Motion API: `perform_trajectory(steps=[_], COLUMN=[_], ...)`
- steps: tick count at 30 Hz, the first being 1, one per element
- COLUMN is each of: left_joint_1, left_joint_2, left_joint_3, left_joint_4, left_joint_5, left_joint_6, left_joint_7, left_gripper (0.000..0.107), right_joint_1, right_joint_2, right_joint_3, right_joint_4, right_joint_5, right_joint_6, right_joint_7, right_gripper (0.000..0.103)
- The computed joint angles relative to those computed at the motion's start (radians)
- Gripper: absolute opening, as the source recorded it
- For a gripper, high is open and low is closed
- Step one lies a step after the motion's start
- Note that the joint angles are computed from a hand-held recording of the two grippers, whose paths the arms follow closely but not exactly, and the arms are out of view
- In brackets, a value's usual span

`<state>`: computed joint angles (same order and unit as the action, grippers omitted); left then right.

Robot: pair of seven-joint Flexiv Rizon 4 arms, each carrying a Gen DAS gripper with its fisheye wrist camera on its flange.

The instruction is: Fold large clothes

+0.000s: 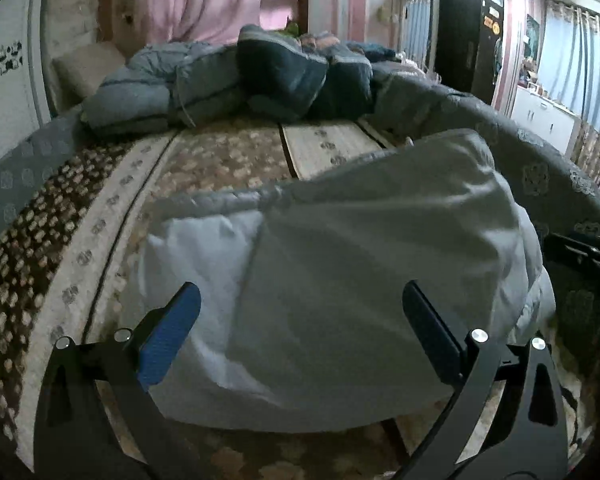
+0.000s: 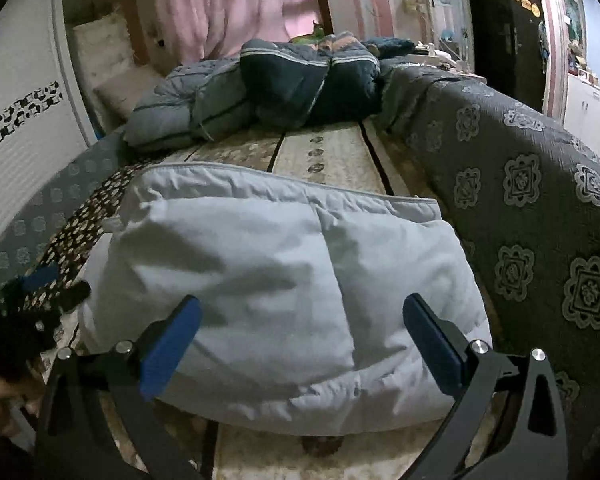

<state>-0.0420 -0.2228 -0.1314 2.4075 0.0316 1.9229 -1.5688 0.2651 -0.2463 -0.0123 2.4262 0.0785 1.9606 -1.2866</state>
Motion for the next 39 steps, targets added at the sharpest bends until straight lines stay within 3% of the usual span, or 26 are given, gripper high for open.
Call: perform_trajectory(steps=[4,9,12,14,24,30,39], left_joint_1=[-0.118,-0.152,-0.176,-0.159,-0.287,-0.206,-0.2], left_joint_2=[-0.095,-0.211,-0.277,-0.312,-0.508,-0.574,-0.629], left_joint_3=[0.083,0.125,0.164,0.158,0.266,0.199,0.206], left_joint_4=[-0.058,-0.148,-0.212,-0.26,-0.529,-0.643,-0.724], left_joint_5=[-0.073,-0.148,-0.218,-0.241,-0.39,-0.349,-0.301], left_joint_6=[0.029,0.049,0.055,0.042,-0.071,-0.157,-0.226], left_joint_7=[0.043,0.093,0.112,0.121,0.202,0.215,0.175], left_gripper=[0.1,0.1,0.1,0.1,0.1,0.1,0.1], right_joint_1=[-0.086,0.019,0.157,0.174,-0.024,-0.067,-0.126], right_joint_2=[-0.097,-0.21,-0.249,-0.266,-0.389,-0.476,-0.555], right_joint_3=[0.067,-0.043,-0.192,-0.222,-0.084,-0.043,0.014], right_joint_4=[-0.071,-0.157,-0.207,-0.239,-0.445,-0.554,-0.653], right_joint_5=[-0.07,-0.054,-0.029,-0.041,-0.167,-0.211,-0.263], right_joint_6=[-0.032,-0.027,-0.071,-0.096,-0.208,-0.265,-0.344], right_joint_7=[0.08,0.077,0.03,0.015,0.064,0.125,0.153], right_gripper=[0.101,0.102,0.102,0.102,0.102,0.102,0.102])
